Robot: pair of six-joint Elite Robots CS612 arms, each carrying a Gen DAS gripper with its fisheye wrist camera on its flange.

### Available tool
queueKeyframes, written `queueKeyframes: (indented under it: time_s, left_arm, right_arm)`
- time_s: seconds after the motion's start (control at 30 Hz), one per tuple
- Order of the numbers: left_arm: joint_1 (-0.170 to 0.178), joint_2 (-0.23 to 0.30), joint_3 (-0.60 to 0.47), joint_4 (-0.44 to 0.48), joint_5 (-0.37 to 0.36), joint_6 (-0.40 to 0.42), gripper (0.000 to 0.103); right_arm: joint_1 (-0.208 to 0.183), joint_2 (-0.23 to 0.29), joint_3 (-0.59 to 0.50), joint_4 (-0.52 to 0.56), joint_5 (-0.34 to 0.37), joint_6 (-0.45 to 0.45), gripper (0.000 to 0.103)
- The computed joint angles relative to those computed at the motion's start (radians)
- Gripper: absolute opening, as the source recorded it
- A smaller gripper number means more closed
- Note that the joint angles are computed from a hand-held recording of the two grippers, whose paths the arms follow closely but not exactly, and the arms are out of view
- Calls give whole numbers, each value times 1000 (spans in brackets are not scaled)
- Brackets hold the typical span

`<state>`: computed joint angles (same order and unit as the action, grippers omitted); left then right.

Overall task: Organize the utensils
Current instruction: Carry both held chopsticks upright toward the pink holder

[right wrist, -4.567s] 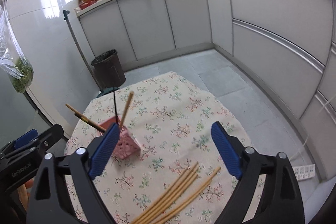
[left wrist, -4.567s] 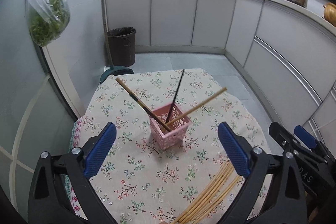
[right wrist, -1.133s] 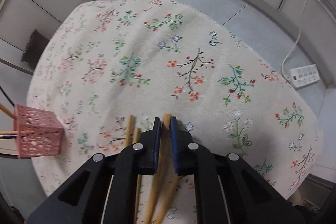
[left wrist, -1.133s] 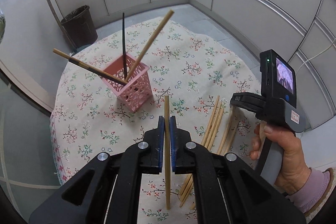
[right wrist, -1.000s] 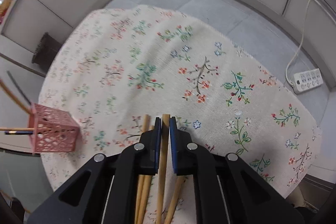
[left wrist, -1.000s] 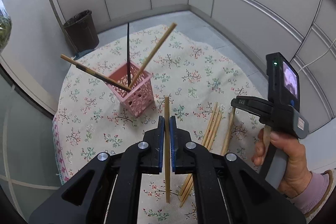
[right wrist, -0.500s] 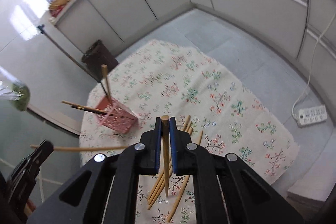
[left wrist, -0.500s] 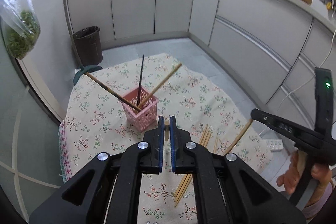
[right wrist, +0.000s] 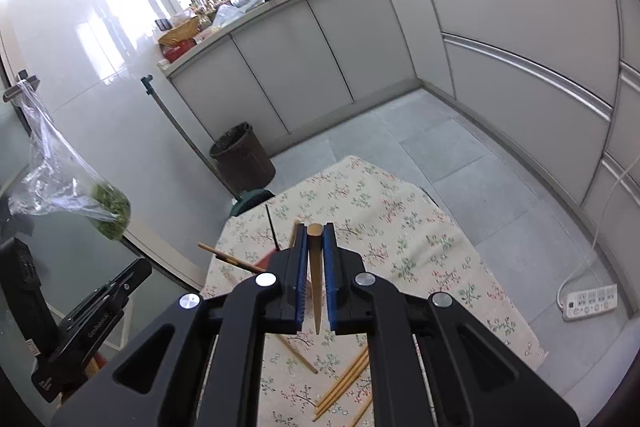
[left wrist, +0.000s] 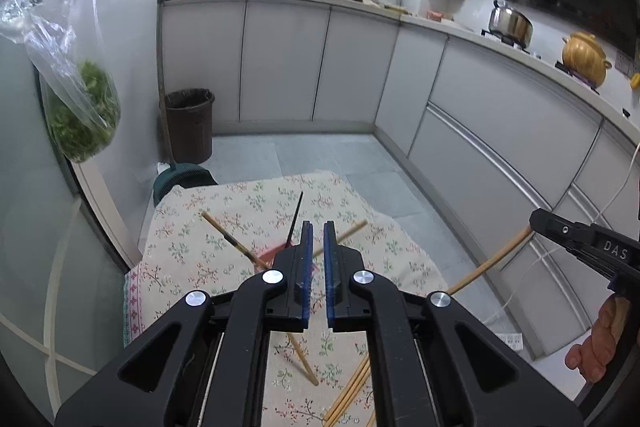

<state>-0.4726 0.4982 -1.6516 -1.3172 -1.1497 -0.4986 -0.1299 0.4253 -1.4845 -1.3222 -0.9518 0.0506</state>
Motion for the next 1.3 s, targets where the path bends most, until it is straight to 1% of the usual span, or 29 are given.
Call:
queueKeyframes:
  time_s: [0.07, 0.13, 0.17, 0.23, 0.27, 0.3, 0.33, 0.37, 0.4, 0.47, 0.5, 0.53, 0.57, 0.63, 0.73, 0.8, 0.83, 0.87, 0.9, 0.97, 1.13, 1.2, 1.3]
  left_arm:
    - [4, -10, 8, -10, -2, 6, 5]
    - [12, -19, 17, 13, -19, -13, 5]
    - [16, -20, 18, 30, -28, -27, 5]
    - [36, -17, 25, 105, -79, -91, 6]
    - [57, -9, 31, 157, -149, -155, 7]
    - [70, -4, 37, 184, -204, -184, 18]
    - [91, 15, 45, 220, -301, -239, 21]
    - [103, 39, 45, 232, -358, -287, 23]
    - [110, 62, 45, 237, -398, -314, 23]
    - [114, 83, 60, 244, -460, -323, 23]
    - [114, 92, 66, 233, -476, -323, 23]
    - [110, 98, 76, 217, -463, -319, 24]
    - [104, 97, 87, 221, -431, -318, 26]
    - [98, 85, 122, 243, -371, -316, 26]
    - [113, 84, 157, 207, -382, -337, 26]
    - [119, 85, 171, 179, -384, -335, 26]
    - [119, 84, 176, 172, -372, -337, 26]
    - [120, 83, 181, 167, -361, -336, 19]
    - [119, 87, 175, 161, -347, -333, 7]
    - [115, 91, 160, 159, -325, -329, 7]
    - [83, 92, 78, 175, -224, -296, 6]
    - [60, 86, 39, 195, -157, -266, 6]
    - [33, 87, -9, 198, -65, -256, 6]
  right_arm:
    - [3, -9, 8, -28, -3, 2, 8]
    - [3, -14, 14, -40, 2, 5, 8]
    - [2, -15, 17, -39, 8, 8, 8]
    - [0, -14, 19, -38, 14, 13, 8]
    - [-1, -10, 20, -37, 17, 14, 8]
    - [0, -4, 20, -35, 16, 14, 8]
    - [0, -1, 21, -29, 15, 13, 8]
    - [-1, 2, 24, -18, 17, 14, 8]
    - [-1, 5, 27, -10, 20, 15, 8]
    - [-2, 12, 29, 5, 25, 15, 8]
    - [-4, 18, 28, 9, 29, 19, 8]
    - [-4, 23, 25, 8, 30, 23, 8]
    - [-5, 29, 22, 9, 33, 24, 8]
    - [-6, 35, 20, 23, 38, 17, 8]
    - [-6, 39, 19, 52, 37, -3, 8]
    - [-5, 40, 21, 60, 29, -16, 8]
    - [-5, 40, 21, 63, 27, -19, 8]
    - [-5, 41, 20, 65, 27, -20, 8]
    - [-5, 40, 20, 68, 28, -23, 8]
    - [-5, 40, 18, 69, 33, -24, 8]
    - [-9, 38, 5, 78, 51, -29, 8]
    - [-12, 37, -1, 90, 59, -33, 8]
    - [-13, 32, -12, 109, 68, -40, 8]
